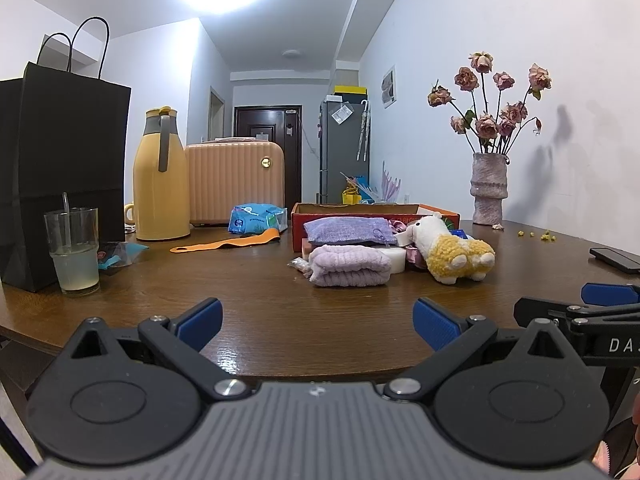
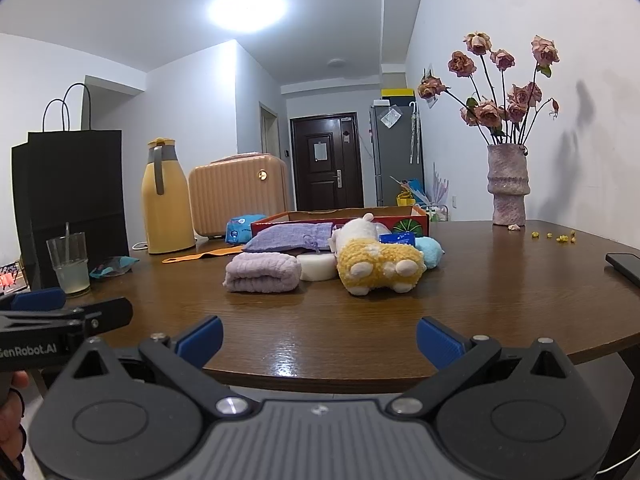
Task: Organize soft objects
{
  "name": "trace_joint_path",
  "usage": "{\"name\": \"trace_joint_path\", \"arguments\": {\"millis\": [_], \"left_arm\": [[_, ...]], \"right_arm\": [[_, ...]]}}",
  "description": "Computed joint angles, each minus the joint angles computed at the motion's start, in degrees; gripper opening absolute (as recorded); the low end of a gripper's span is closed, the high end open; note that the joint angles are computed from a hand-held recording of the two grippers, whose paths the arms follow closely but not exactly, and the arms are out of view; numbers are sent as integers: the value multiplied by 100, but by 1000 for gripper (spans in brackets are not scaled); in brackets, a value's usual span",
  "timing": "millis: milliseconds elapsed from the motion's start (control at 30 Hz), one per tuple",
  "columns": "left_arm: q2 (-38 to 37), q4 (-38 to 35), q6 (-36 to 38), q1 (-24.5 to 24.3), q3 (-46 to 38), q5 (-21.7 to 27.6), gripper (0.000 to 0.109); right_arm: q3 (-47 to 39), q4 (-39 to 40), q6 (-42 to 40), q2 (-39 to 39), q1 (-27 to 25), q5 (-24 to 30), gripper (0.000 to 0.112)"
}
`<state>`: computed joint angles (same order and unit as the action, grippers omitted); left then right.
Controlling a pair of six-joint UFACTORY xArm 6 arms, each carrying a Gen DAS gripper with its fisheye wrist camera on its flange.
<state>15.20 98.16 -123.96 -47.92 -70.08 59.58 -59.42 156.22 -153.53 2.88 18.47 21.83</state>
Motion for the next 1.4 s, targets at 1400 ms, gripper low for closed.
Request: {"name": "trace_joint_path", "arguments": {"millis": [1400], "left_arm": [[95,125,-70,134,-83,-211,103]], "right_arm": [[-130,-231,283,127,0,-71,103]]}}
